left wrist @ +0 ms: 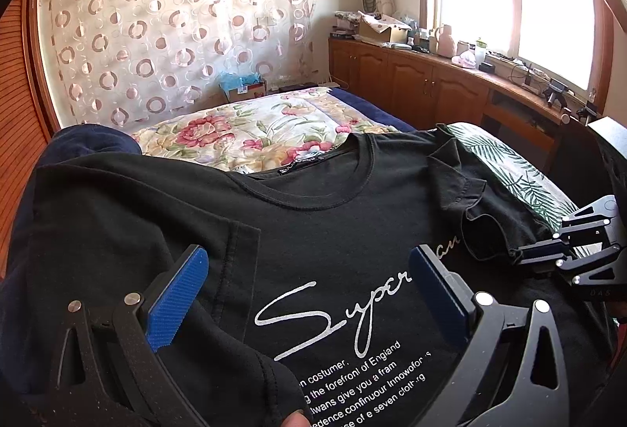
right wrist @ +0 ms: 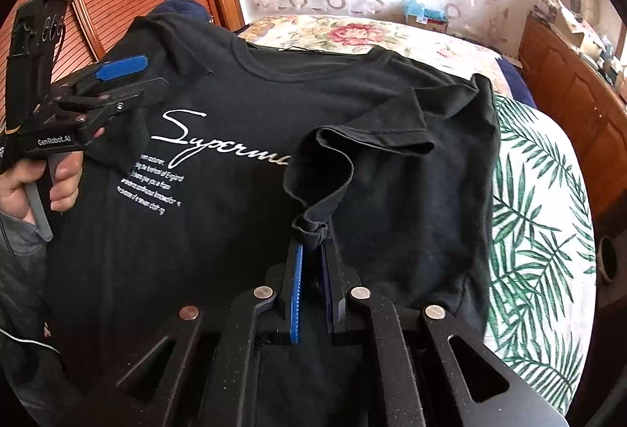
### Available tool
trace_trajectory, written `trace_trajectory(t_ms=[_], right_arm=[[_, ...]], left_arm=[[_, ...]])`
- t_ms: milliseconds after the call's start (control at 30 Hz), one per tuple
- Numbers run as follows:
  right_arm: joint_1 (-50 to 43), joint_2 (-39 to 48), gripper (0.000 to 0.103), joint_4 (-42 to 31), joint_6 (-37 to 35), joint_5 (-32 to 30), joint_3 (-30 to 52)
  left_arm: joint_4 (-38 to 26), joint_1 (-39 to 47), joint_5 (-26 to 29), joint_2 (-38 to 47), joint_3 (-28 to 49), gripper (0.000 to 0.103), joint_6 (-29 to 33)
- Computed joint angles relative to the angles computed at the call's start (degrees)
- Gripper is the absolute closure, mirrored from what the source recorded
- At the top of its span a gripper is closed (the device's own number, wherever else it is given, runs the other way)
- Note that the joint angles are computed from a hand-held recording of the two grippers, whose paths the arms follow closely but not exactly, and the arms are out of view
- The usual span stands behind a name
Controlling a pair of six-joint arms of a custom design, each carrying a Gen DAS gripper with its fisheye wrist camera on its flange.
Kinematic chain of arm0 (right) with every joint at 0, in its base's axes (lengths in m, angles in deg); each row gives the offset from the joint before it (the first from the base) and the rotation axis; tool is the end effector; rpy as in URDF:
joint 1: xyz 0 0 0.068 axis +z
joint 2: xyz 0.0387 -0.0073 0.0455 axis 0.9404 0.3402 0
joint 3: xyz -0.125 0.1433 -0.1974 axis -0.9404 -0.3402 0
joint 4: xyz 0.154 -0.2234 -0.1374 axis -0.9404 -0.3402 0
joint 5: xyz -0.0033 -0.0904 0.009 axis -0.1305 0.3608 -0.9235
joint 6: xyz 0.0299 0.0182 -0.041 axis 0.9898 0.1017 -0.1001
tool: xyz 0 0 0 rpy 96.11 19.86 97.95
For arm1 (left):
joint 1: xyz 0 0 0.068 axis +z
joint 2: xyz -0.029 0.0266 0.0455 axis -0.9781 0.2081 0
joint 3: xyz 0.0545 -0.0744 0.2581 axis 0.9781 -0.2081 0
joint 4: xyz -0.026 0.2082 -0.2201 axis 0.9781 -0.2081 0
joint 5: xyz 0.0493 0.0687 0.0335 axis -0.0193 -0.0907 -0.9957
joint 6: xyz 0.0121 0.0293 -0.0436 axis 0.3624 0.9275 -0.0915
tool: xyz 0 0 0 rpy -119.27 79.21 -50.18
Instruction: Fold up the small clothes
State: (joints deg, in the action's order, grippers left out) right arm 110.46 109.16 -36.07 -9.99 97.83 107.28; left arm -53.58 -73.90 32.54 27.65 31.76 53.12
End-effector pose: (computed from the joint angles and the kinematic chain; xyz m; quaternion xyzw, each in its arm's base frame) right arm 0.1630 0.1203 0.1069 0.0328 0.9485 0.0089 0.3149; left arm 0.3576 0.0017 0.0832 0.4092 0.7981 -0.1938 0.3976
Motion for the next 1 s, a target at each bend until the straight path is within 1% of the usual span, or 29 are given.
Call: trace_trajectory(t_ms=[100, 133, 200, 267, 333, 433, 500, 567, 667, 767, 800, 833, 900, 933, 1000], right_arm=[[0.40, 0.55, 0.079, 0.97, 0.38, -0.07, 0.40], [0.30, 0.36, 0.073, 1.29, 0.09, -0.01, 0.41], [0.57, -1.95, 0.067, -1.19, -0.11, 1.14, 0.71], [-0.62, -3.52, 0.067, -2.78, -1.18, 2.46, 0.91], [-3.66, -4.29, 0.067, -2.92, -2.56, 2.97, 0.91], [-9.17, -4.57, 0.067, -0.56, -6.72, 2.15, 0.35], [-13.66, -1.80, 0.067, 2.42, -9.58, 1.19, 0.46], [-17.88, 2.81, 0.067, 5.56, -12.06, -0.15, 1.19], [-21.84, 9.36, 0.067, 10.07, -15.27, -1.84, 2.75], [-23.83, 14.00, 0.067, 13.95, -17.89, -3.57, 4.47], [-24.33, 15.68, 0.074, 15.54, -19.00, -4.09, 5.17], [-24.88, 16.98, 0.087, 17.39, -20.28, -4.83, 5.63], [-26.00, 20.34, 0.096, 20.20, -22.89, -7.11, 7.92], [-25.56, 21.26, 0.099, 20.86, -23.52, -7.21, 9.00], [-25.66, 24.01, 0.100, 23.50, -26.19, -9.32, 11.42]], left_arm=[[0.19, 0.09, 0.09, -0.07, -0.07, 0.000, -0.29], [0.28, 0.12, 0.16, -0.16, -0.17, 0.000, -0.36], [0.52, 0.13, 0.24, -0.34, -0.37, 0.000, -0.46], [0.57, 0.28, 0.48, -0.48, -0.43, 0.001, -0.33], [0.61, 0.30, 0.45, -0.48, -0.47, 0.000, -0.33], [0.39, 0.31, 0.23, -0.53, -0.36, 0.000, -0.27], [0.19, 0.30, 0.22, -0.52, -0.23, 0.000, -0.25], [0.00, 0.51, 0.26, -0.39, 0.02, 0.000, -0.13], [-0.15, 0.66, 0.28, -0.24, 0.29, 0.000, -0.13], [-0.17, 0.69, 0.11, 0.06, 0.70, 0.000, -0.28], [0.00, 0.59, -0.17, 0.16, 0.72, 0.000, -0.33], [0.21, 0.52, -0.35, 0.29, 0.70, 0.001, -0.30], [0.59, 0.49, -0.37, 0.15, 0.34, 0.000, -0.07], [0.76, 0.46, -0.43, 0.14, 0.21, 0.001, -0.08], [0.94, 0.48, -0.48, 0.11, 0.10, 0.001, -0.18]])
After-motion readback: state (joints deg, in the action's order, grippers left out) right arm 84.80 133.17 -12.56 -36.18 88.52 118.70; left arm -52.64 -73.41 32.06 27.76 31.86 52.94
